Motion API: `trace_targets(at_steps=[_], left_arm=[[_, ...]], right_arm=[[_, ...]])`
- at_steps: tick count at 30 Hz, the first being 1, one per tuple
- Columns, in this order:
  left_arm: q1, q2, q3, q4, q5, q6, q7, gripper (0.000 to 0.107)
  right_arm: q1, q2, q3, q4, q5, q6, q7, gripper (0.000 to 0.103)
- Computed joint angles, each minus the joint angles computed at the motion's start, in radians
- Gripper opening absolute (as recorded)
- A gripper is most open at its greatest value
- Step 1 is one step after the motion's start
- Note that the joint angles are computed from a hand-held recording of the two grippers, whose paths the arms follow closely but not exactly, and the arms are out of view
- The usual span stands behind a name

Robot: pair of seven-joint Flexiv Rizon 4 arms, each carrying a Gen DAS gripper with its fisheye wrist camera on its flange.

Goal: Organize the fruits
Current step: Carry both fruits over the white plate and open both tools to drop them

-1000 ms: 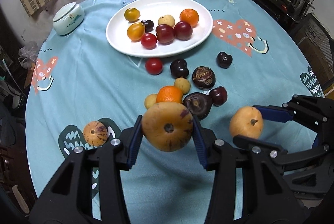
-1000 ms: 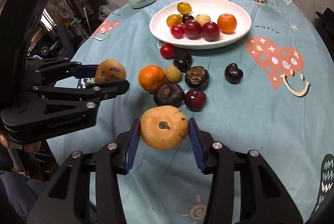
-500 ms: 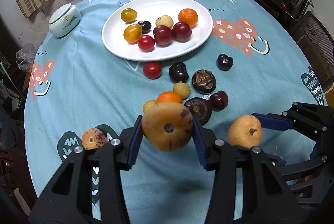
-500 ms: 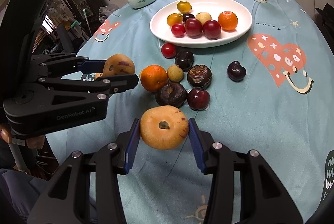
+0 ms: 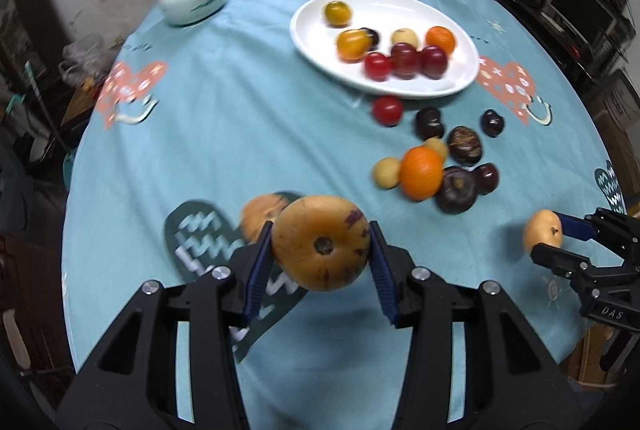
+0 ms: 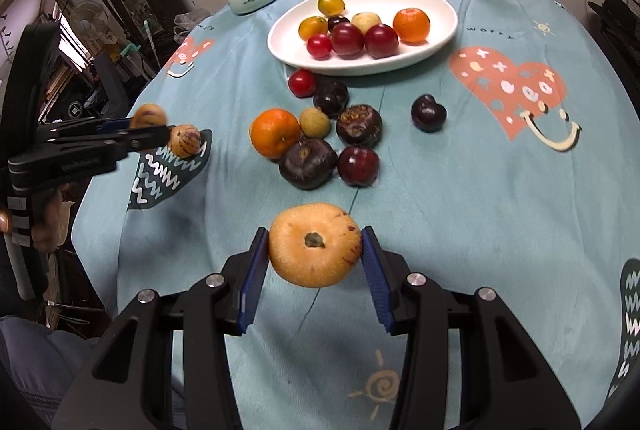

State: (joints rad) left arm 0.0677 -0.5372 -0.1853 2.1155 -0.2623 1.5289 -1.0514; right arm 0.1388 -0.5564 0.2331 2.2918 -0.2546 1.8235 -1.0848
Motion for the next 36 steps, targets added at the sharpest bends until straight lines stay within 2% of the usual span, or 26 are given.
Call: trace_targets(at_steps=[3, 11, 16, 21, 31, 36], left_arm=[[-0.003, 0.006, 0.014, 0.009, 0.003, -0.002, -0.006, 0.046], [0.017, 0.009, -0.053, 0.007, 0.007, 0.019, 0.031, 0.046], [-0.048, -0.002, -0.018, -0.051, 0.022, -0.005, 0.029, 0.046], [-0.077, -0.019, -0.013, -0.097, 0.025, -0.022, 0.037, 0.046], [-0.178, -0.09, 0.088, -0.254, 0.051, -0.111, -0.015, 0.047], [-0.18, -0.161, 0.087, -0.413, 0.027, -0.191, -0.046, 0.047]], right_arm=[[0.005, -0.007, 0.012, -0.004, -0.003, -0.002, 0.001, 0.047], [0.019, -0.011, 0.029, -0.015, -0.018, -0.007, -0.004, 0.047], [0.026, -0.005, 0.019, -0.018, -0.01, -0.009, 0.0, 0.047], [0.005, -0.007, 0.022, -0.039, -0.015, -0.024, -0.002, 0.047], [-0.121, -0.051, 0.086, -0.163, -0.058, -0.089, -0.057, 0.047], [-0.088, -0.082, 0.016, -0.29, -0.053, -0.104, -0.102, 0.047]])
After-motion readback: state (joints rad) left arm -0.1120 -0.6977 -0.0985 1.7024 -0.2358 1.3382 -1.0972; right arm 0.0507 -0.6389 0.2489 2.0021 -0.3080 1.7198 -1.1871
